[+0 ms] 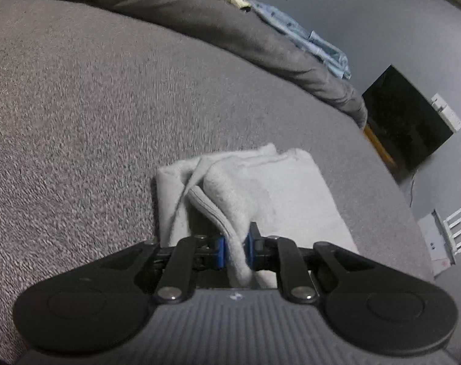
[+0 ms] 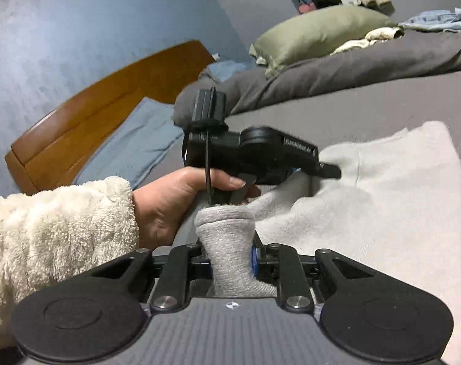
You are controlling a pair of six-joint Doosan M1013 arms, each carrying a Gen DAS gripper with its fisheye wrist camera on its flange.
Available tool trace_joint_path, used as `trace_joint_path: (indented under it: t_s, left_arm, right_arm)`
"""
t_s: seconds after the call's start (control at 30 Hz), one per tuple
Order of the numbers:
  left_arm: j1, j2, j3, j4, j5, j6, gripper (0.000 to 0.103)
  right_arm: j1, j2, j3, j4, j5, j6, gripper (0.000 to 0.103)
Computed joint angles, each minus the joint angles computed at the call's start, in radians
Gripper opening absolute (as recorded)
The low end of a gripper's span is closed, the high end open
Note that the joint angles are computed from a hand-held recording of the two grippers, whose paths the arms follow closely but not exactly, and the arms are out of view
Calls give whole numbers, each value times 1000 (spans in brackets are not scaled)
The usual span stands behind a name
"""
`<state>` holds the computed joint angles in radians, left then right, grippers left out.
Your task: Fold small clothes
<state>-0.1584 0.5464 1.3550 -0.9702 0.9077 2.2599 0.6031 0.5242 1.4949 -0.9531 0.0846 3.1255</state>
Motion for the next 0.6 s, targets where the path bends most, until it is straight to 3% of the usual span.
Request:
trace_joint_path:
  t_s: [0.1, 0.2, 0.37, 0.4, 0.5, 0.6]
  left_arm:
    - [31, -7, 17, -52, -1, 33, 10]
    - [34, 5, 6, 17, 17, 15, 10]
    - [34, -7, 42, 6, -8, 26, 10]
    - [36, -12, 46, 10, -8, 32, 16]
    - [40, -33, 36, 117, 7, -24, 32]
    - [46, -71, 49, 187, -9, -10, 33]
  right_arm:
    - [-2, 30, -49, 114, -6, -138, 22]
    - [7, 38, -67, 213, 15, -265, 22]
    - [11, 76, -104, 555, 62, -613, 22]
    - [12, 82, -112, 587, 72, -658, 22]
    - [19, 94, -132, 582, 96, -671, 22]
    - [25, 101, -144, 526, 113, -624, 23]
